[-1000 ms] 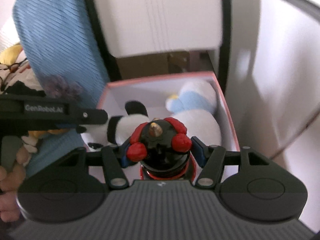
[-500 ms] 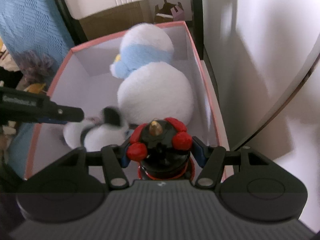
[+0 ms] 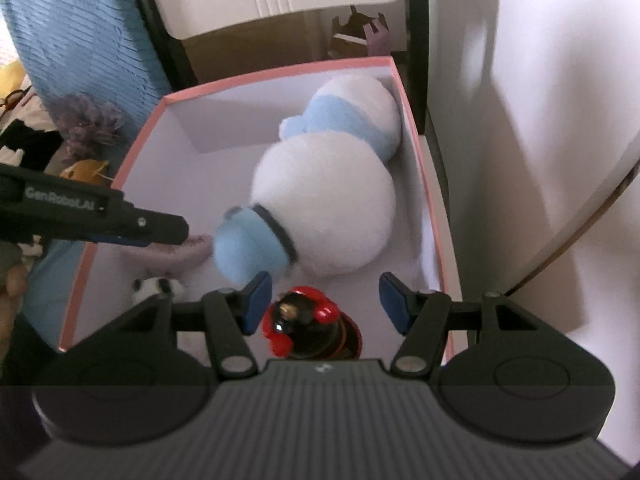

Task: Organize objects
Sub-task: 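Lower both grippers into the pink box and open them to drop the panda and red toy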

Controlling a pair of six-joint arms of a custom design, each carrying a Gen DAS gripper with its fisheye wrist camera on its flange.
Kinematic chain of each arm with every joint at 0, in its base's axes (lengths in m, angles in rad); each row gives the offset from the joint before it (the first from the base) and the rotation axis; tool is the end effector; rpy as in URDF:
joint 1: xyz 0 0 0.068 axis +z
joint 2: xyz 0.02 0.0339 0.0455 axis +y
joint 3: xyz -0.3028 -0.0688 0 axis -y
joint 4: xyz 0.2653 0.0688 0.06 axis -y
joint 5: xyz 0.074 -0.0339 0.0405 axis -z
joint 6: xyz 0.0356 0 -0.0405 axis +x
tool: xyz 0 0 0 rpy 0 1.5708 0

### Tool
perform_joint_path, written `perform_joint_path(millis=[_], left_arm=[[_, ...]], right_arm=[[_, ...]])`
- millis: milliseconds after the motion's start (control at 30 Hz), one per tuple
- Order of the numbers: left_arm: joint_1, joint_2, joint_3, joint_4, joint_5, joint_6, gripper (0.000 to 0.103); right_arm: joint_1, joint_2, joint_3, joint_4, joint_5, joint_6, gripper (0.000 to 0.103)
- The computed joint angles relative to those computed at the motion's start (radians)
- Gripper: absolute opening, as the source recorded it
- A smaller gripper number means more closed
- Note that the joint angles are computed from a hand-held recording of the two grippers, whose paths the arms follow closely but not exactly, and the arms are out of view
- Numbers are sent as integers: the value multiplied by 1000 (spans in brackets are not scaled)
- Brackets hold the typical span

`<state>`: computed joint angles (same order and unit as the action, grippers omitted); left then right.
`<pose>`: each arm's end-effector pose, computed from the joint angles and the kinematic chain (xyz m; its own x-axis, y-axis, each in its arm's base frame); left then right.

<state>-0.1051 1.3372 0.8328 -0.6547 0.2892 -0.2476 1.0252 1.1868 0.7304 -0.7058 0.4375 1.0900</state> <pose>0.2520 -0.0368 0.2333 -0.9361 -0.1375 -0.3239 -0.0158 0.9361 -0.3515 0.1236 0.1746 0.2337 -0.8293 0.1815 -0.5285 0.1045 0.9795 0.1725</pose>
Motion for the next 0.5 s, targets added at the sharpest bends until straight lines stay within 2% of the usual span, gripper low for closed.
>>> perform_joint_path(millis=[300, 500], left_arm=[[68, -141, 35, -93, 54, 36, 49], [164, -268, 119, -243, 134, 98, 49]], right_arm=[[131, -8, 152, -183, 131, 132, 62], [248, 33, 309, -274, 221, 234, 63]])
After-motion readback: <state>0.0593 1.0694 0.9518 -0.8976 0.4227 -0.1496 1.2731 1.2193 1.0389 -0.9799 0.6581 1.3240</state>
